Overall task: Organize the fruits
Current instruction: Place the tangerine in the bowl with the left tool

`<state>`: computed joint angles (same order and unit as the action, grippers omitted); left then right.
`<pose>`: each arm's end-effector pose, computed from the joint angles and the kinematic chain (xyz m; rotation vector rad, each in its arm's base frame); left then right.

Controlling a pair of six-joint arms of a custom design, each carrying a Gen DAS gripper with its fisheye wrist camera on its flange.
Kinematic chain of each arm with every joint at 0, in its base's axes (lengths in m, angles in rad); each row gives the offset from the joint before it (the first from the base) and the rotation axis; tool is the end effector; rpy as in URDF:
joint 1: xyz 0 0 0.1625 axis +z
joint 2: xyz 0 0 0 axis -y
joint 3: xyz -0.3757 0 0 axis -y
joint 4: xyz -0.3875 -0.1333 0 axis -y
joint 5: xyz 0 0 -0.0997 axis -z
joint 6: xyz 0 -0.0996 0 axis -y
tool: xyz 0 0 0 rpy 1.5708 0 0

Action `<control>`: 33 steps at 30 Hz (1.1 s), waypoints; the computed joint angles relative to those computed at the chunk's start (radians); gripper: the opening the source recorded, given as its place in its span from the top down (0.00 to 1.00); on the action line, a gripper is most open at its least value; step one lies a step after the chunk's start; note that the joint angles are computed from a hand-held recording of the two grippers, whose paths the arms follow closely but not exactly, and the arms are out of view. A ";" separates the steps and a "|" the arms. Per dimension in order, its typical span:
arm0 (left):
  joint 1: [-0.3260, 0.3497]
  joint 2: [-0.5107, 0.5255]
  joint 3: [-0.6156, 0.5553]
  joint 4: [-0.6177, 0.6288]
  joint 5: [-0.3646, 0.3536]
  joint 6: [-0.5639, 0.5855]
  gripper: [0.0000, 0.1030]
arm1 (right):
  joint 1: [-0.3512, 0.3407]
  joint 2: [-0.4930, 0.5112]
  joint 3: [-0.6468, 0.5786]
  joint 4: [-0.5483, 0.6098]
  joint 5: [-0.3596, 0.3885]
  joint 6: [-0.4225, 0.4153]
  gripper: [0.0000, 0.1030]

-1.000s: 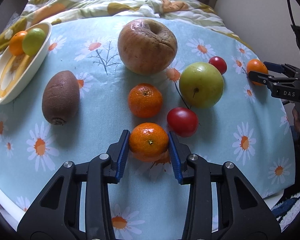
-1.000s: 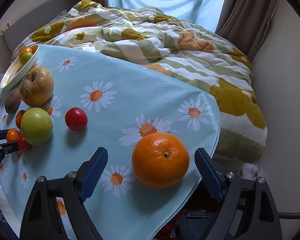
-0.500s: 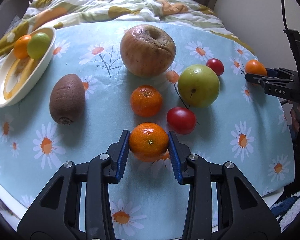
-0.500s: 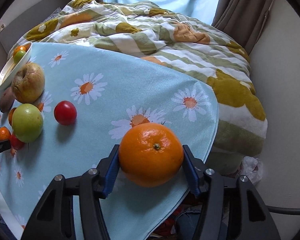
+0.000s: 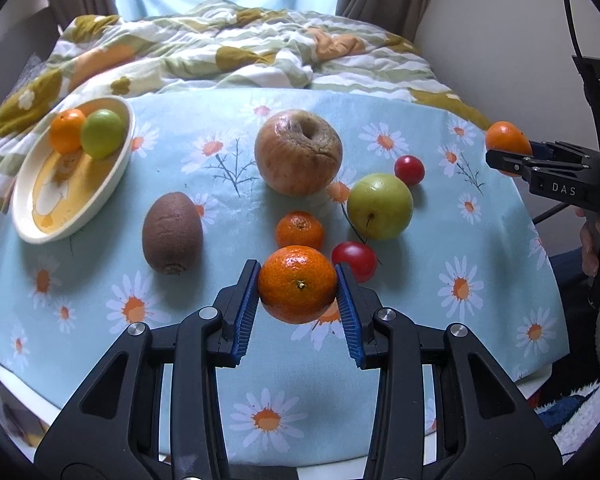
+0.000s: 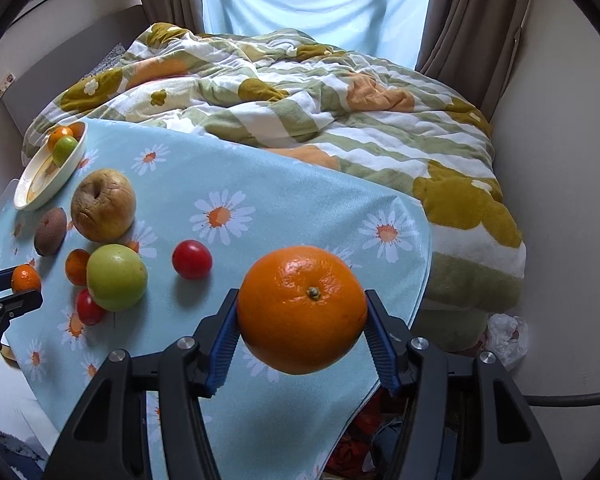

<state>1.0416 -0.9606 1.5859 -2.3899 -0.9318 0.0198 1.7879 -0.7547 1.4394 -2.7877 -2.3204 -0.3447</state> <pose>-0.1581 -0.6521 0.1843 0.6085 2.4616 -0.4497 0.2140 -0.6663 0.1626 0.4016 -2.2838 0.5693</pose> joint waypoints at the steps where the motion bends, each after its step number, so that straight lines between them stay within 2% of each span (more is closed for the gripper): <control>1: -0.001 -0.006 -0.001 -0.003 -0.003 0.007 0.57 | 0.009 -0.001 -0.002 0.000 -0.002 0.007 0.47; 9: 0.004 -0.056 -0.028 -0.033 -0.017 0.080 0.57 | 0.088 0.031 -0.059 0.031 -0.027 0.100 0.47; 15: 0.037 -0.092 -0.088 0.005 -0.044 0.163 0.57 | 0.155 0.106 -0.147 0.061 -0.058 0.162 0.47; 25: 0.138 -0.093 -0.240 0.097 -0.075 0.296 0.57 | 0.228 0.305 -0.386 0.142 -0.073 0.261 0.47; 33: 0.235 -0.009 -0.427 0.165 -0.095 0.408 0.57 | 0.258 0.499 -0.631 0.239 -0.061 0.311 0.47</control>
